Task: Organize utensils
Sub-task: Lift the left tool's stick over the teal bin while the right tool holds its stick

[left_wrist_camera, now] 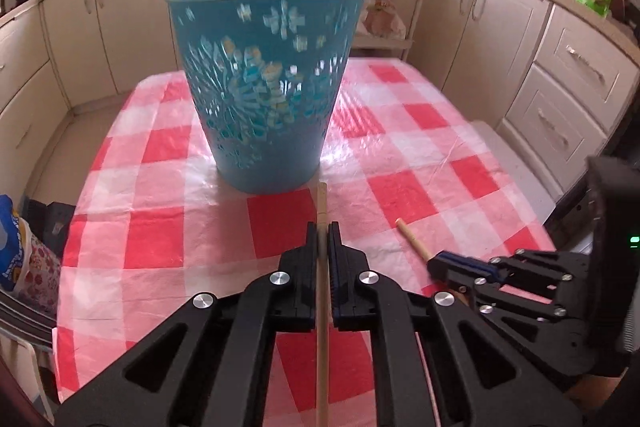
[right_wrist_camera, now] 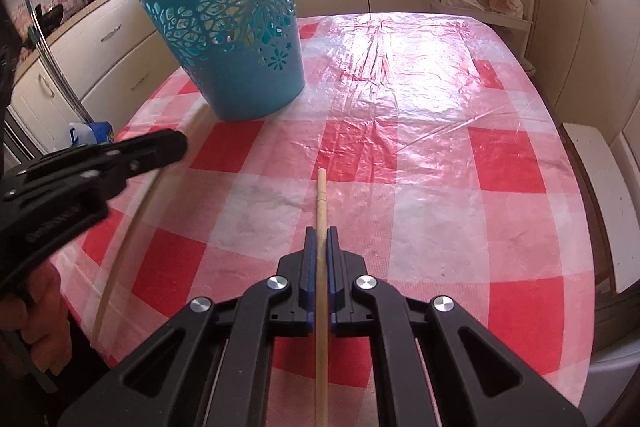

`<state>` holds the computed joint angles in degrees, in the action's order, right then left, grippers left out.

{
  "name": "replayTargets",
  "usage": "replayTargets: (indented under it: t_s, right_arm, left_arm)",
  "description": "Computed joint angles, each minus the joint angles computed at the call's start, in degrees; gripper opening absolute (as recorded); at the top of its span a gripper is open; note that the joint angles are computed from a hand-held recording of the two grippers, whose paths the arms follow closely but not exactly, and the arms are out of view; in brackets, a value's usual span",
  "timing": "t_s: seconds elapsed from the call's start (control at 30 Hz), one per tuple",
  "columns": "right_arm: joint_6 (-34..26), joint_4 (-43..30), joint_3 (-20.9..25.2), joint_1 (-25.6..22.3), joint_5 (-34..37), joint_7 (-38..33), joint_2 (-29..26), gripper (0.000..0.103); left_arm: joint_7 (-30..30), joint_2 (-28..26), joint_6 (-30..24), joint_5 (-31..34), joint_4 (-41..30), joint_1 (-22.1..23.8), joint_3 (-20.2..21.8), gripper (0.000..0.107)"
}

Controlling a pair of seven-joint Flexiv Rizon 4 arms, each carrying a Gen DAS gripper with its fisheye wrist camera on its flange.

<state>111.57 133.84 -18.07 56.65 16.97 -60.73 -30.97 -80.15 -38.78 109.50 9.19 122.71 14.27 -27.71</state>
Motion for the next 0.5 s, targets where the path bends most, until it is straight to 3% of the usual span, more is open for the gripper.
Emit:
replayTargets:
  t_s: [0.03, 0.17, 0.33, 0.5]
  right_arm:
    - [3.2, 0.2, 1.8, -1.2, 1.0, 0.8, -0.6, 0.006]
    - [6.4, -0.5, 3.2, -1.2, 6.0, 1.6, -2.3, 0.006]
    - [6.3, -1.1, 5.4, -3.2, 7.6, 2.6, -2.3, 0.006]
    - [4.8, -1.1, 2.4, -0.2, 8.9, 1.9, -2.3, 0.006]
  left_arm:
    - [-0.5, 0.2, 3.2, 1.9, 1.6, 3.1, -2.6, 0.005]
    - [-5.8, 0.8, 13.6, 10.7, 5.3, 12.6, -9.2, 0.005]
    - [-12.9, 3.8, 21.2, 17.6, 6.9, 18.8, -12.1, 0.005]
    - [-19.6, 7.2, 26.3, 22.1, 6.7, 21.9, -13.1, 0.005]
